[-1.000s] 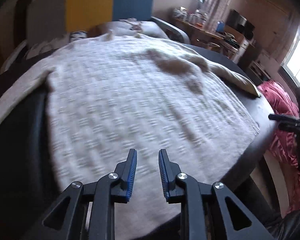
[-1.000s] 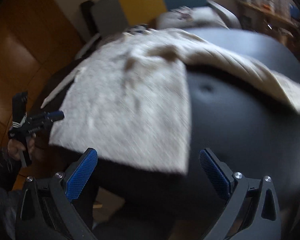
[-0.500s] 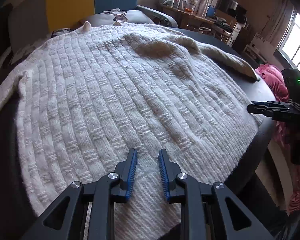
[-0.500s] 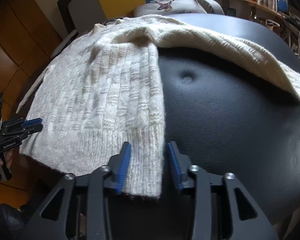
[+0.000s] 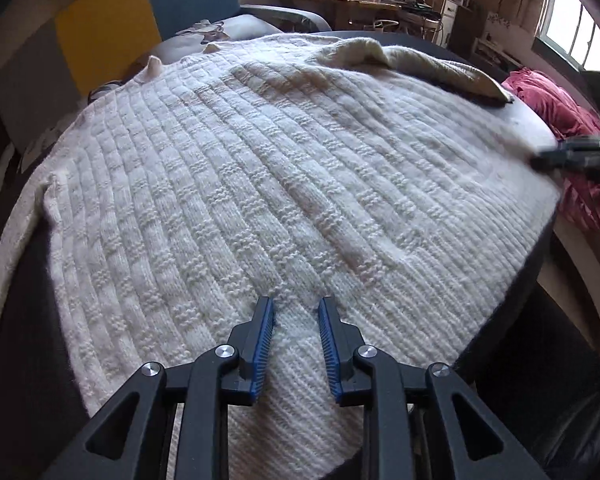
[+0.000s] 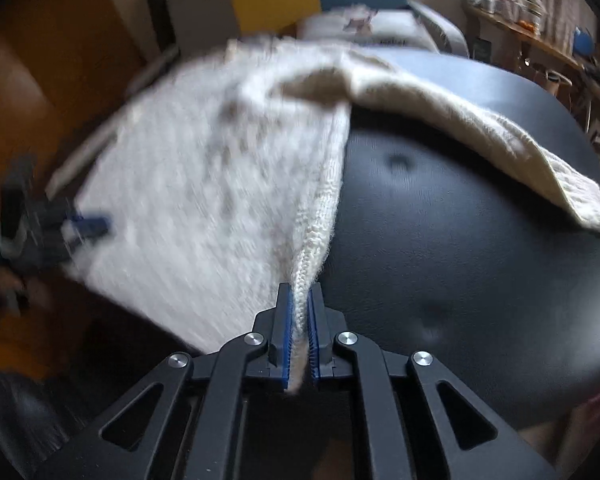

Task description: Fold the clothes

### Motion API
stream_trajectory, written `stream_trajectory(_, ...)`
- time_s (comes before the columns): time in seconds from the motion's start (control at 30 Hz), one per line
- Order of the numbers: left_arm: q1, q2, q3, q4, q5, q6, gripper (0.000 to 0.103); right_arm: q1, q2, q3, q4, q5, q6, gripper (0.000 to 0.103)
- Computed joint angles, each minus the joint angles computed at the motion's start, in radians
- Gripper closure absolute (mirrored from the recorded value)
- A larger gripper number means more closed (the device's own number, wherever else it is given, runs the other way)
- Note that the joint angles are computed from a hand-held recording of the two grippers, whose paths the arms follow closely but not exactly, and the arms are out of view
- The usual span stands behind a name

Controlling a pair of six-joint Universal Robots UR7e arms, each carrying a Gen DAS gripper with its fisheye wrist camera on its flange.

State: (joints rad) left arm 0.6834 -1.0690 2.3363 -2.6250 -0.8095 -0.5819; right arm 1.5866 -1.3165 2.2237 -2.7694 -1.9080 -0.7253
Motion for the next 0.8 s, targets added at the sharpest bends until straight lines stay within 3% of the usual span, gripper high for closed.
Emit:
stream_trajectory(0.07, 0.009, -0.009, 0.0, -0.005, -0.015, 0.005, 0.078, -0.009, 0.014, 0.014, 0.003, -0.05, -0.001, 0.096)
stream_trajectory(0.17, 0.007, -0.01, -0.021, 0.046, -0.017, 0.003, 0.078, -0.03, 0.006, 0.027, -0.015, -0.005, 0.018, 0.096)
stream_trajectory(0.27, 0.007, -0.022, -0.032, 0.034, -0.015, -0.003, 0.079, -0.024, 0.01, 0.025, -0.009, -0.017, -0.002, 0.096)
stream_trajectory(0.37, 0.018, -0.023, -0.035, -0.18, -0.093, 0.079, 0.08, -0.032, -0.015, -0.002, 0.066, 0.025, 0.032, 0.091)
stream_trajectory(0.43, 0.024, 0.01, -0.077, -0.257, -0.112, 0.151, 0.08, -0.04, -0.051, -0.009, 0.074, 0.089, 0.016, 0.091)
stream_trajectory(0.47, 0.03, 0.031, -0.105, -0.279, -0.121, 0.182, 0.08, -0.051, -0.073, -0.016, 0.079, 0.122, 0.021, 0.086)
stream_trajectory(0.53, 0.048, 0.088, -0.176, -0.277, -0.13, 0.234, 0.08, -0.073, -0.107, -0.033, 0.071, 0.183, 0.036, 0.059)
stream_trajectory(0.57, 0.057, 0.118, -0.209, -0.269, -0.137, 0.26, 0.08, -0.089, -0.122, -0.04, 0.041, 0.212, 0.052, 0.041)
stream_trajectory(0.6, 0.065, 0.144, -0.236, -0.263, -0.147, 0.283, 0.08, -0.106, -0.129, -0.05, 0.015, 0.232, 0.065, 0.036)
stream_trajectory(0.73, 0.097, 0.253, -0.344, -0.177, -0.191, 0.342, 0.08, -0.159, -0.119, -0.093, -0.143, 0.222, 0.087, 0.035)
stream_trajectory(0.8, 0.108, 0.299, -0.38, -0.124, -0.188, 0.357, 0.08, -0.149, -0.058, -0.126, -0.264, 0.104, 0.037, 0.035)
